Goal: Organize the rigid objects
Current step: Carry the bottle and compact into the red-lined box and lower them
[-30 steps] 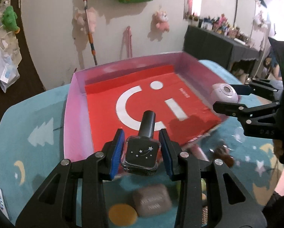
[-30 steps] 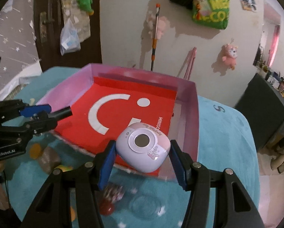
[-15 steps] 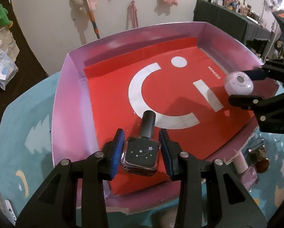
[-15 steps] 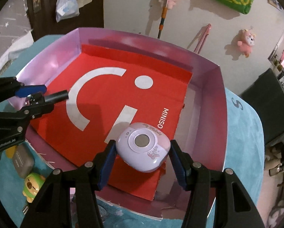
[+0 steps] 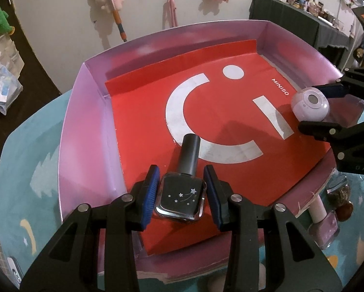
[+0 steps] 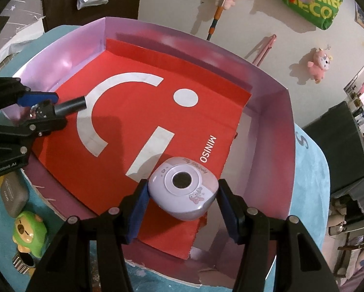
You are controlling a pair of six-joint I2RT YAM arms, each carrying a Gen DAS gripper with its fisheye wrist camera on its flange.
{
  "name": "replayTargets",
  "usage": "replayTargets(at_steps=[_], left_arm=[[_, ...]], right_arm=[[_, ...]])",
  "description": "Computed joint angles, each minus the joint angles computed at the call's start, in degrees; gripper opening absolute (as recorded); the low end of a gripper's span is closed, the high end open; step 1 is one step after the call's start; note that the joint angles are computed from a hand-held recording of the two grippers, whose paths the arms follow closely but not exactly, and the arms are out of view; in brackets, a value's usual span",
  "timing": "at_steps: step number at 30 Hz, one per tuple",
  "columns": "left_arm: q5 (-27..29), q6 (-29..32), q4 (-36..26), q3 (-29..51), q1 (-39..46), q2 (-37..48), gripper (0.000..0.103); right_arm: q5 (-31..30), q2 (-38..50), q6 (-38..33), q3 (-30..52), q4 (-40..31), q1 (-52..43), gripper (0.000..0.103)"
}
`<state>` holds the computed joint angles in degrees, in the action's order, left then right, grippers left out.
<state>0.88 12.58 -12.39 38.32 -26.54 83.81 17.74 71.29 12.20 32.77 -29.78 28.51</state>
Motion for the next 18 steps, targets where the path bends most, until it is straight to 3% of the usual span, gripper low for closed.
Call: replayTargets(at_steps=[18], left_arm=[[-0.3,1.3,-1.1,0.5,0.1,0.0,0.036]], right_arm=[[-1.6,2.0,-2.4,0.7,-0.7,-0.9,0.058]])
